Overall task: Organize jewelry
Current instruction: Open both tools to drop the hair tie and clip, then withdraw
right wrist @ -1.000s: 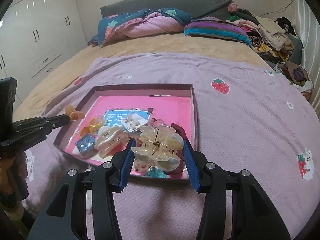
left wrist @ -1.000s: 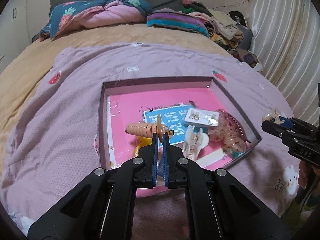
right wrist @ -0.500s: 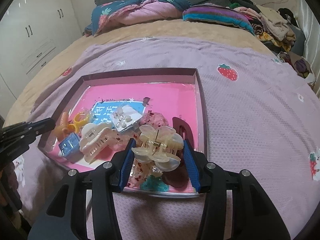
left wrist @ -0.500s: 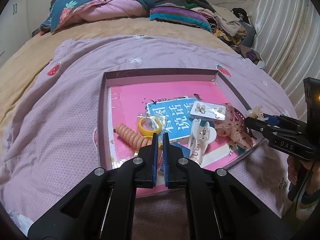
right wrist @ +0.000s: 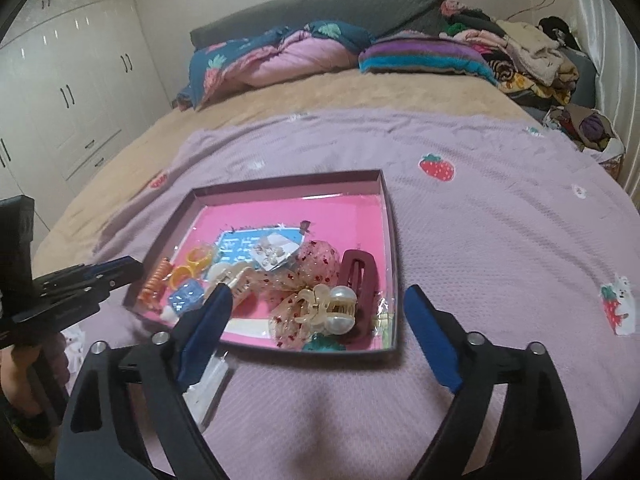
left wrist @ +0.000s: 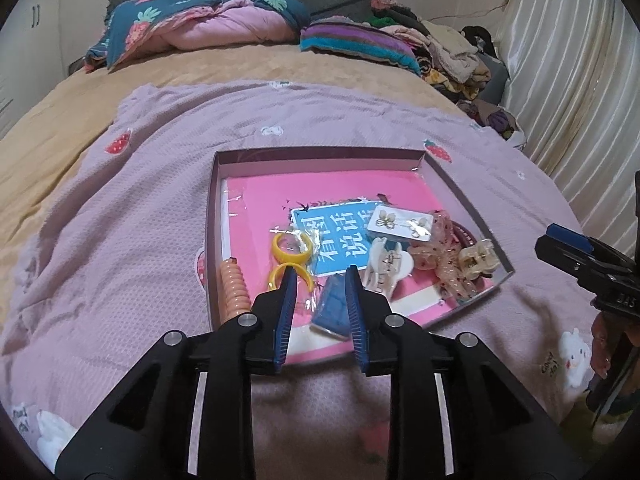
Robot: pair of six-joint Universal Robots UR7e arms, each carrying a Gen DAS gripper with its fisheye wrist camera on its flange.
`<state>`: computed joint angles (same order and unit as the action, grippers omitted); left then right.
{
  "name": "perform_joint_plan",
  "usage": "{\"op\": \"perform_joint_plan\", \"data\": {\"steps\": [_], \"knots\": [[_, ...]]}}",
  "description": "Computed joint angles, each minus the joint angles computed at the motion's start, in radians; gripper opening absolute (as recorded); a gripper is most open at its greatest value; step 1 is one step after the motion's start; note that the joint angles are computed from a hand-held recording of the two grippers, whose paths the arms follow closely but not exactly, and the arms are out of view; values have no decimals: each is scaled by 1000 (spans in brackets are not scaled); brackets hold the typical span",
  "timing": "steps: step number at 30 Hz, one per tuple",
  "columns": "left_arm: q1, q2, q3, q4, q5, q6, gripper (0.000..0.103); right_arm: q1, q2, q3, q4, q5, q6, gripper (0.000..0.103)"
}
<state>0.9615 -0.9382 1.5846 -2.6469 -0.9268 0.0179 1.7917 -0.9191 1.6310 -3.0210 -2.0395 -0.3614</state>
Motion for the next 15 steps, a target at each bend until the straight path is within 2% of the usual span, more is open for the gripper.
{"op": "perform_joint_plan", "data": {"steps": [6, 8, 11, 15], "knots": [[-33, -49, 65, -30, 18, -7, 42, 16, -48, 57, -27, 12, 2, 91], [-44, -70, 90, -53, 20, -13, 65, 20, -62, 72, -30, 19, 6, 91], [-67, -100, 133, -108, 40, -21, 92, 28, -76, 90, -38, 23, 9, 92], [-94, -132, 166, -103, 73, -40, 94, 41, -94, 117, -56, 28, 8, 93]]}}
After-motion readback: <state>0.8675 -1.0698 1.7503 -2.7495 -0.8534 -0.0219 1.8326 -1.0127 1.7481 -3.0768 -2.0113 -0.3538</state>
